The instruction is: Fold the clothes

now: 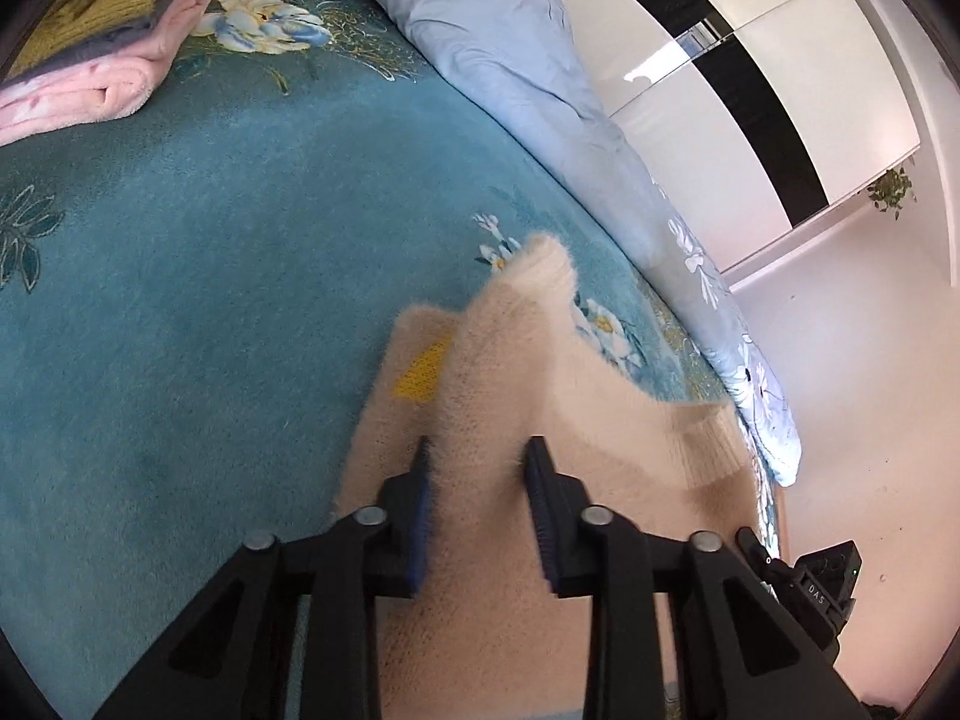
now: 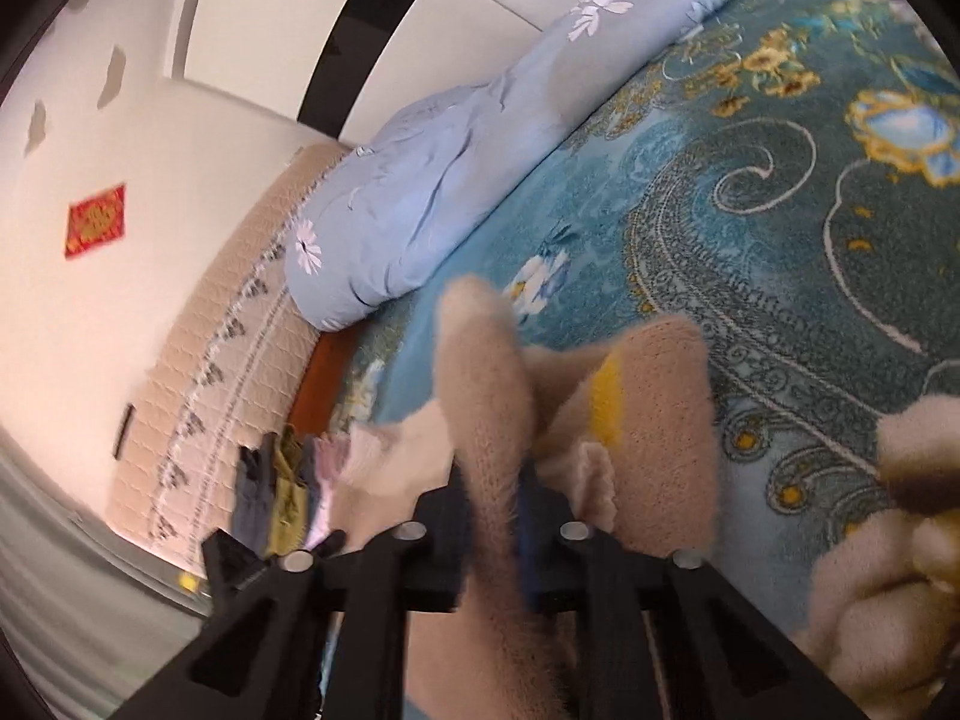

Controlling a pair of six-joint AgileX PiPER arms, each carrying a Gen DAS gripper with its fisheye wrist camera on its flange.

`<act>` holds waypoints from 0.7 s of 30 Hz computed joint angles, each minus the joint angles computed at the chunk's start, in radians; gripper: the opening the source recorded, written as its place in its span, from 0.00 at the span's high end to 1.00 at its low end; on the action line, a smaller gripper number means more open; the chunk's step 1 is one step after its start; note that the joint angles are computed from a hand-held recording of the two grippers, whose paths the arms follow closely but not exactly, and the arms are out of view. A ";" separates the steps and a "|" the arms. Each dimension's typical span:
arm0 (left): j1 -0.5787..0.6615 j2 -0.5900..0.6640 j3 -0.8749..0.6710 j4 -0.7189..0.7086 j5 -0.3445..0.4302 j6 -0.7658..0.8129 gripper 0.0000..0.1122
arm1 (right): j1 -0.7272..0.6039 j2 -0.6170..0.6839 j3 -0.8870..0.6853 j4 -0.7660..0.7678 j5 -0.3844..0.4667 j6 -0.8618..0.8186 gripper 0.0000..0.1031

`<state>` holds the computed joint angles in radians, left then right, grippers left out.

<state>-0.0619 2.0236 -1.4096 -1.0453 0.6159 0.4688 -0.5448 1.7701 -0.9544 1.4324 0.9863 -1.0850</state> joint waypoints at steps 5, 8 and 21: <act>-0.005 -0.069 0.062 -0.082 0.009 0.130 0.89 | -0.077 -0.048 0.042 0.037 0.136 -0.059 0.88; -0.002 -0.114 0.107 -0.108 0.025 0.180 0.89 | -0.130 -0.087 0.055 0.012 0.184 -0.064 0.88; 0.056 -0.008 0.068 -0.156 0.133 0.187 0.89 | -0.152 0.042 -0.021 -0.145 0.172 0.159 0.88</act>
